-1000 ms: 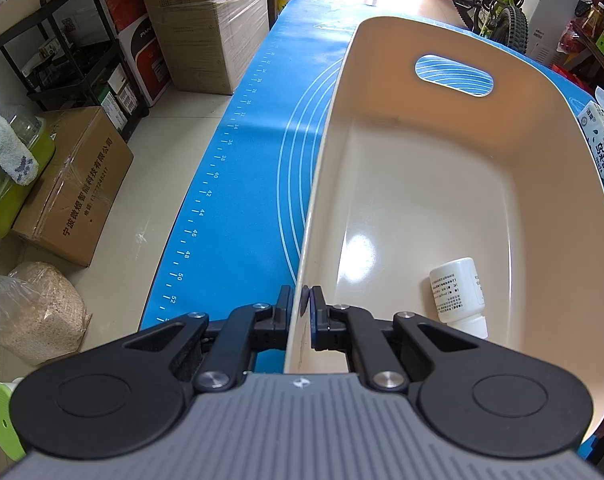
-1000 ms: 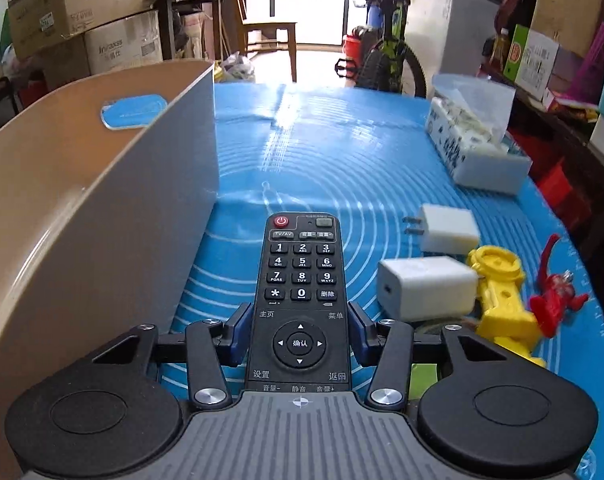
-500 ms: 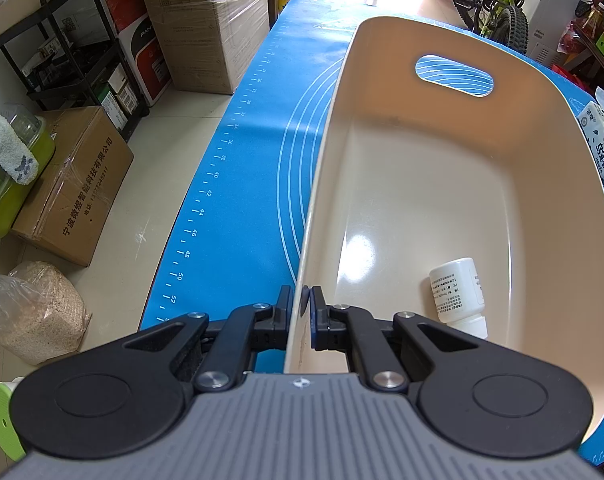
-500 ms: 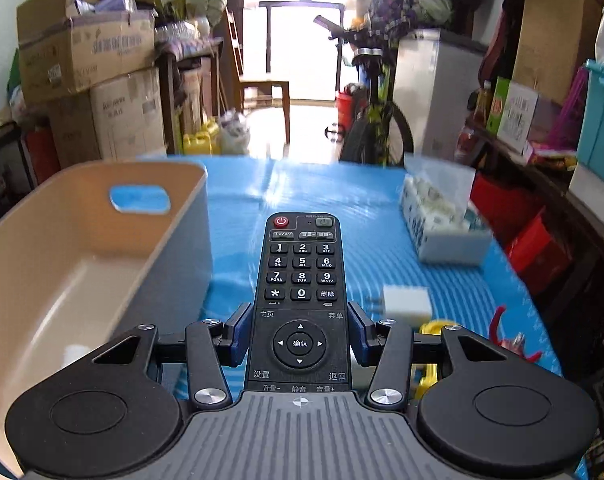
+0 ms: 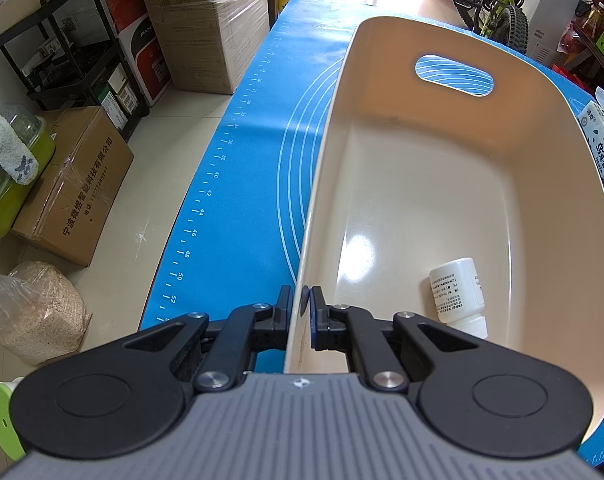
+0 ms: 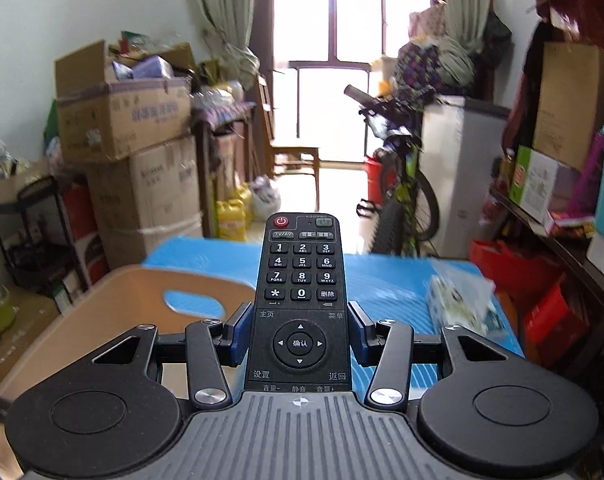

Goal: Organize rigid objects
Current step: 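Lift the remote into the basket and release it with the right tool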

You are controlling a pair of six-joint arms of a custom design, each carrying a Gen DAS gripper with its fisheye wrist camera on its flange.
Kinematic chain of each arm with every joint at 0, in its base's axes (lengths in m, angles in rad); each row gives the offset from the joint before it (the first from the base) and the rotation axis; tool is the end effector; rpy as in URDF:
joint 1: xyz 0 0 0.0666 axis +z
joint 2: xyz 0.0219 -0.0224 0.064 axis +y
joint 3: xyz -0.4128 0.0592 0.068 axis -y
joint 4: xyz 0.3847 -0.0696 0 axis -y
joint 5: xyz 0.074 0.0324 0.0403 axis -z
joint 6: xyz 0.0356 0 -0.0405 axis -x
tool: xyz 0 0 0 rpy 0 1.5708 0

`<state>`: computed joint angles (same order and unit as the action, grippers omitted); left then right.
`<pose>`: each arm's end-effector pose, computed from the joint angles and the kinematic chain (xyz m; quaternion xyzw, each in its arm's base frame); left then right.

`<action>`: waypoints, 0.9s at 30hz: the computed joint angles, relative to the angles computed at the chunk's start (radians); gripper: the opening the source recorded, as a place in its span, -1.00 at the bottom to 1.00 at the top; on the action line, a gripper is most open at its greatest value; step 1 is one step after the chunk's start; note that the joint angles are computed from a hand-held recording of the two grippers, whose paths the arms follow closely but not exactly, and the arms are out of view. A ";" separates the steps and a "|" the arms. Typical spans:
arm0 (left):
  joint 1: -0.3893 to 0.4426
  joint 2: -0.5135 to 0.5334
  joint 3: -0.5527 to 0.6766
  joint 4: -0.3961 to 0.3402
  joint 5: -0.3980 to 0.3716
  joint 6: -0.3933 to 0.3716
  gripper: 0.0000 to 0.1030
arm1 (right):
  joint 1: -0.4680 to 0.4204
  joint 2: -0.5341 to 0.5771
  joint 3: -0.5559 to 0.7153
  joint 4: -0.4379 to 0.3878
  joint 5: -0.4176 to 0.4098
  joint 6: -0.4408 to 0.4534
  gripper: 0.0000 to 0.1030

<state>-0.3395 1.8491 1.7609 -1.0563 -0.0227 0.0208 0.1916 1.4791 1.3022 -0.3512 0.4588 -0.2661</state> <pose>0.5933 -0.2091 0.3751 0.1527 0.9653 -0.0270 0.2101 0.5154 0.0835 0.4266 0.1446 0.8396 -0.0820 0.5171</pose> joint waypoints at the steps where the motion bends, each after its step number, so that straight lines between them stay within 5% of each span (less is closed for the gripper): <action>1: 0.000 0.000 0.000 0.000 0.000 0.000 -0.81 | 0.004 0.004 0.014 -0.004 -0.008 0.008 0.06; 10: 0.001 0.000 0.000 0.000 -0.001 -0.002 -0.81 | 0.050 0.082 0.141 -0.081 -0.070 0.040 0.06; 27: 0.001 0.001 0.001 -0.001 0.000 -0.003 -0.82 | 0.104 0.323 0.379 -0.412 -0.170 -0.019 0.06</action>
